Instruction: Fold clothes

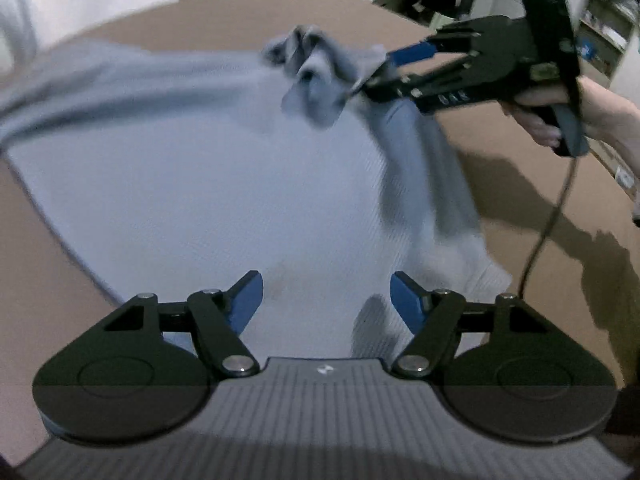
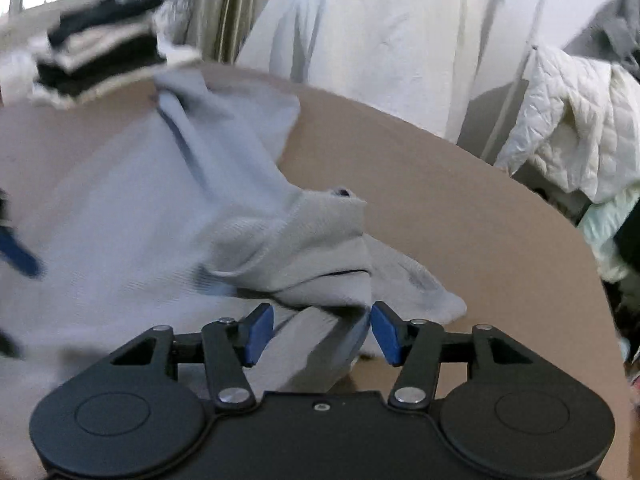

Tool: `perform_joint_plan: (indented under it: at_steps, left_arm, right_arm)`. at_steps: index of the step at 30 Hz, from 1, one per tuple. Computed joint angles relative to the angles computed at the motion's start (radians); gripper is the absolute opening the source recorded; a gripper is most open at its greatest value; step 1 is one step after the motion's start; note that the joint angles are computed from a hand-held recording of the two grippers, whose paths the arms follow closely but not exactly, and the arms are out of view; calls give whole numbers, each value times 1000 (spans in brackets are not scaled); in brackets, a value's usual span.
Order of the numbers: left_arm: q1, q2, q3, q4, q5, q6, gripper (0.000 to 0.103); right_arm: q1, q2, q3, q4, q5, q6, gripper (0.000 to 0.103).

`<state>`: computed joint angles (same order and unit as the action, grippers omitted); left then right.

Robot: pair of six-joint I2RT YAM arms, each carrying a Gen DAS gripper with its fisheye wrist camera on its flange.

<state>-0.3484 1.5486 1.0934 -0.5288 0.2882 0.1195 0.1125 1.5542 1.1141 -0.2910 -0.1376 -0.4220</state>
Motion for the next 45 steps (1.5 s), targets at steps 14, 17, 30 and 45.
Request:
perform_joint_plan:
  at_steps: [14, 17, 30, 45]
  left_arm:
    - [-7, -117, -145, 59, -57, 22, 70]
    - [8, -124, -157, 77, -28, 0, 70]
    - [78, -211, -215, 135, 166, -50, 70]
    - [-19, -185, -224, 94, 73, 108, 71]
  right_arm:
    - [-188, 8, -81, 212, 90, 477, 10]
    - [-234, -39, -100, 178, -35, 482, 28]
    - [-103, 87, 3, 103, -55, 550, 4]
    - [-225, -217, -334, 159, -349, 811, 65]
